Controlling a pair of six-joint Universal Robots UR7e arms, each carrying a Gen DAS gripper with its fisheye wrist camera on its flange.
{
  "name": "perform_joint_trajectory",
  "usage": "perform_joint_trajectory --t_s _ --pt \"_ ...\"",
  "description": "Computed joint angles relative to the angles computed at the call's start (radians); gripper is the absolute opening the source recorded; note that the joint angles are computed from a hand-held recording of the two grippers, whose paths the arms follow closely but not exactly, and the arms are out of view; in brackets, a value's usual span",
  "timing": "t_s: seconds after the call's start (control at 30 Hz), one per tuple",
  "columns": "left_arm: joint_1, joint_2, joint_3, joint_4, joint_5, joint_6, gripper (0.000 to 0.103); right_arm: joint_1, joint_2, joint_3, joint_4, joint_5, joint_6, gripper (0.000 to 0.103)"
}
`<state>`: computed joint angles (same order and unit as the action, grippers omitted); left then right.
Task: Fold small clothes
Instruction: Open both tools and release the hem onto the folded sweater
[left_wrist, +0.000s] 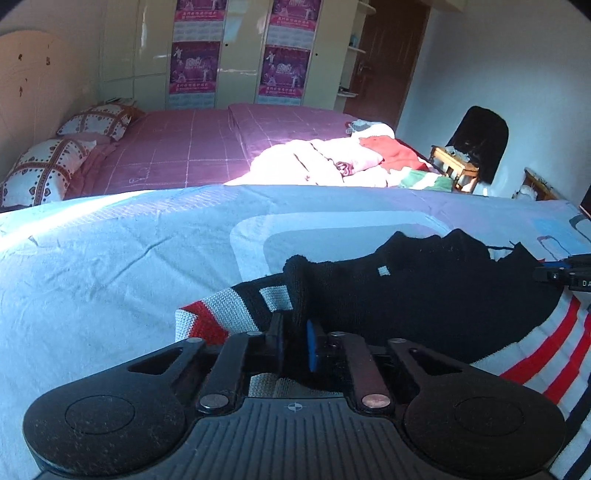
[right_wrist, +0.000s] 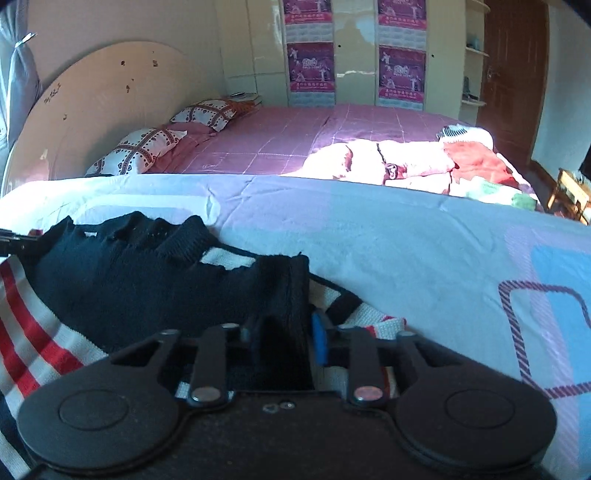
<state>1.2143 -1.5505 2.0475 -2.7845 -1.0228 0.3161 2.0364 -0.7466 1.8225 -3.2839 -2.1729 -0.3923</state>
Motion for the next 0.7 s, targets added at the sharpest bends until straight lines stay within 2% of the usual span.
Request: perform_joint_trajectory --t_s 0.03,0.13,0.27,0.33,0.4,0.5,0.53,0.57,0.6,0.63,0.67,0.7 --pt "0.005 -0.002 0.011 -0.047 -0.017 0.010 0.004 0.005 0.006 0.000 -0.024 -0.006 -0.020 0.006" --pt "0.005 -0.020 0.056 -0.194 -0.061 0.022 0.004 0.016 0.015 0.011 -0.150 0.008 -0.060 0.005" --pt "0.000 -0.014 0.076 -0.302 -0.042 0.028 0.004 0.018 0.029 0.007 -0.256 0.012 -0.095 0.005" --pt "0.012 -0.006 0.059 -0.254 -0.019 -0.019 0.004 0.011 0.039 -0.007 -0.234 -0.019 -0.081 0.005" --pt "0.023 0.020 0.033 -0.157 0.048 -0.059 0.004 -0.001 0.049 -0.020 -0.168 -0.068 -0.043 0.005" --pt "0.032 0.033 0.024 -0.144 0.052 -0.072 0.004 -0.013 0.062 -0.010 -0.191 -0.076 -0.054 0.006" --pt "0.022 0.039 0.025 -0.146 0.073 -0.052 0.005 -0.008 0.069 -0.017 -0.198 -0.094 -0.061 0.009" --pt "0.015 0.041 0.022 -0.137 0.087 -0.046 0.005 -0.003 0.074 -0.023 -0.197 -0.111 -0.065 0.019" --pt "0.008 0.038 0.018 -0.126 0.098 -0.053 0.008 0.002 0.074 -0.027 -0.193 -0.125 -0.059 0.023" --pt "-0.005 0.031 0.025 -0.140 0.119 -0.056 0.018 0.010 0.069 -0.024 -0.198 -0.138 -0.054 0.026" --pt "-0.029 0.018 0.049 -0.190 0.157 -0.042 0.032 0.024 0.060 -0.013 -0.219 -0.148 -0.067 0.027" --pt "-0.059 0.002 0.081 -0.259 0.198 -0.007 0.038 0.037 0.051 0.002 -0.250 -0.147 -0.095 0.028"
